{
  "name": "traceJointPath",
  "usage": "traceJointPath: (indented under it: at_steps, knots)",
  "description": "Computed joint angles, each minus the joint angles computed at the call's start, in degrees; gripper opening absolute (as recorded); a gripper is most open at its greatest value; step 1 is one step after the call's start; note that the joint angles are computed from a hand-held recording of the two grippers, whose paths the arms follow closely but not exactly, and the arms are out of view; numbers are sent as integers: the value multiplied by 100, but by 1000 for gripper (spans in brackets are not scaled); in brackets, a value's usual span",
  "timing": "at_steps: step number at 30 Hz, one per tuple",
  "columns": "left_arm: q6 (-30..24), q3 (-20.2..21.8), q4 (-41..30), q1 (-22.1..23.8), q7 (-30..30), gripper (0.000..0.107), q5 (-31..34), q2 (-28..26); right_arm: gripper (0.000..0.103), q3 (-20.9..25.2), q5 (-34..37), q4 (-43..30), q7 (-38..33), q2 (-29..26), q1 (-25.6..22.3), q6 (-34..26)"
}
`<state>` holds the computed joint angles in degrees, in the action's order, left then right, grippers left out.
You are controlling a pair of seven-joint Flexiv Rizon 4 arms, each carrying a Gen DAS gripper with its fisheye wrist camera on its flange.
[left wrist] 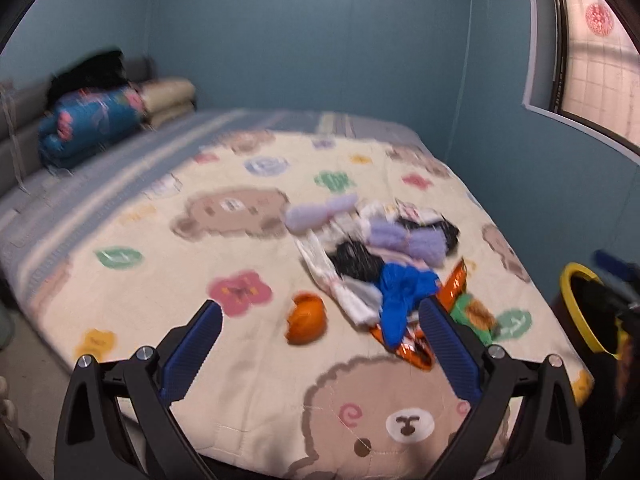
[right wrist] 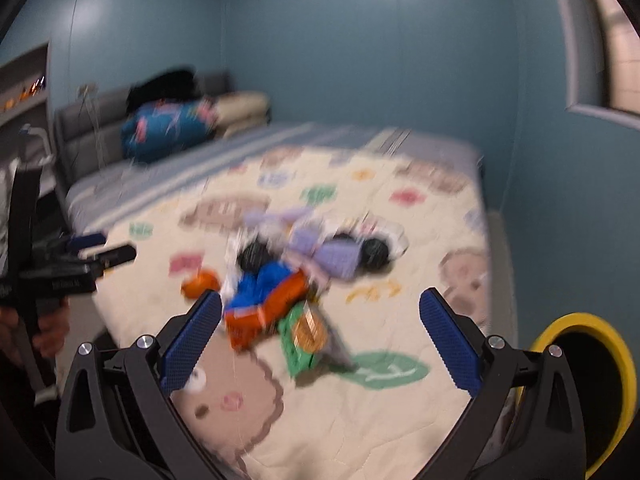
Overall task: Collect trash
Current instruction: 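Grasp the orange peel with the left tool while the right tool grasps the green snack bag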
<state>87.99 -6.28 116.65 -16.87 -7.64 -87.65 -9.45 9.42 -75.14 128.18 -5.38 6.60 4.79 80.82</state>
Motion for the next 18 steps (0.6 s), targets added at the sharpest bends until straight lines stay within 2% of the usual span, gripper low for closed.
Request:
traceJointPath:
  at_steps: [2,6,11,16,18]
  knots:
    - [-416,94,50,193,-591,95,696,-139,95,-27,785,14,-687,-289,151,163]
    - [-635,103,-16,504,-1649,95,1918,-495,95,3,2114,-24,-1648,-691,427,230]
    - [-740,-11,-122,807,-2140,95,2720,-734,95,-96,2757,-189,-2232,-990,724,79]
    - [-975,161,-495,950,-3136,95,3886,-1116,95,-112,3572,-452,-2989,-1249,925,-111]
    - [-1051,151,-609,1023,-3422,95,4168,-1215,95,-103,3908,-552,-3260,-1312,992,-219]
